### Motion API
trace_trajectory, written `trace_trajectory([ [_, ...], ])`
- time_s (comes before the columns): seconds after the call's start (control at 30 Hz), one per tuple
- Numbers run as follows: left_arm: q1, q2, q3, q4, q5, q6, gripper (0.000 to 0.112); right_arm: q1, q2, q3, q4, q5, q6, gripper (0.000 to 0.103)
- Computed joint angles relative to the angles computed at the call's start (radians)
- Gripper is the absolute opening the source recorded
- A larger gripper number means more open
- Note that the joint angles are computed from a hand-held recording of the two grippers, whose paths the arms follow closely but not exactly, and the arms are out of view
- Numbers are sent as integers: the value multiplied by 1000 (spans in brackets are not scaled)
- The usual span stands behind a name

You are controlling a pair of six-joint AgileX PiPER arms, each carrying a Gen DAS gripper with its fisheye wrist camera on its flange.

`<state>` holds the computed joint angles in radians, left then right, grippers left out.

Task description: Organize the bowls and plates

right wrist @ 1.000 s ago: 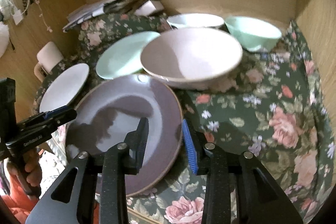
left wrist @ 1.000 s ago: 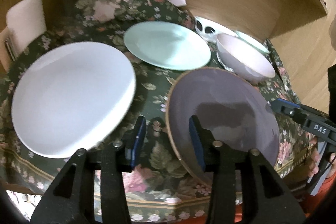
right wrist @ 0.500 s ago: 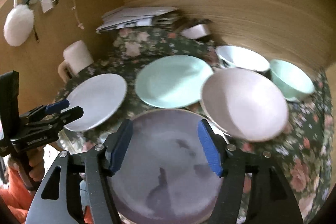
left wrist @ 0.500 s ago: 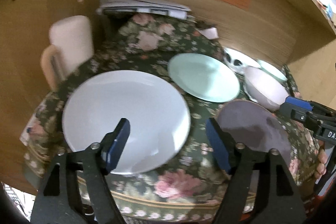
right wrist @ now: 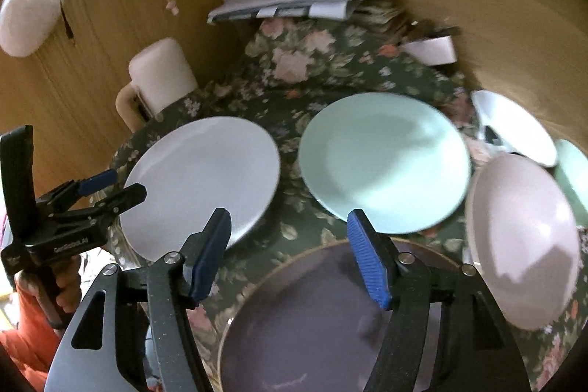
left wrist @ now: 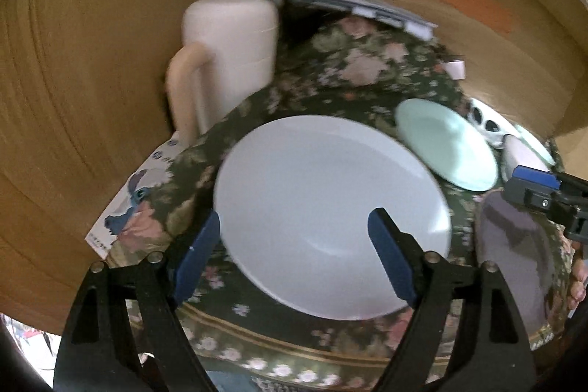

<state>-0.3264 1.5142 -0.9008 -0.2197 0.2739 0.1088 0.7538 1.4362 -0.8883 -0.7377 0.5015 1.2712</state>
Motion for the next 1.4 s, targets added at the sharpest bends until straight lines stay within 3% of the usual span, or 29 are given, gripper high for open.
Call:
trace_trajectory([
  [0.17, 48, 47, -12, -57, 4, 71, 83, -53, 93, -77, 194, -44, -221, 62],
  [0.3, 82, 70, -10, -201, -1, 234, 83, -92, 162, -136, 357, -59, -404, 62],
  [0.4, 85, 75, -4, -250, -20, 300, 78, -112, 201, -176, 429, -51, -494, 62],
  [0.67, 134, 127, -54, -392, 49, 452, 49, -167, 296, -284, 622, -17, -712, 35],
  [0.87, 163, 146, -70, -538, 97, 597, 34, -188, 341, -322, 683, -11, -773, 28],
  [1.03, 159, 144, -61, -559, 80, 623, 34, -194, 346, -321, 699, -23, -784, 28],
  [1.4, 151, 128, -68, -528, 96, 585, 34, -172, 294, -263, 585, -50, -659, 28],
])
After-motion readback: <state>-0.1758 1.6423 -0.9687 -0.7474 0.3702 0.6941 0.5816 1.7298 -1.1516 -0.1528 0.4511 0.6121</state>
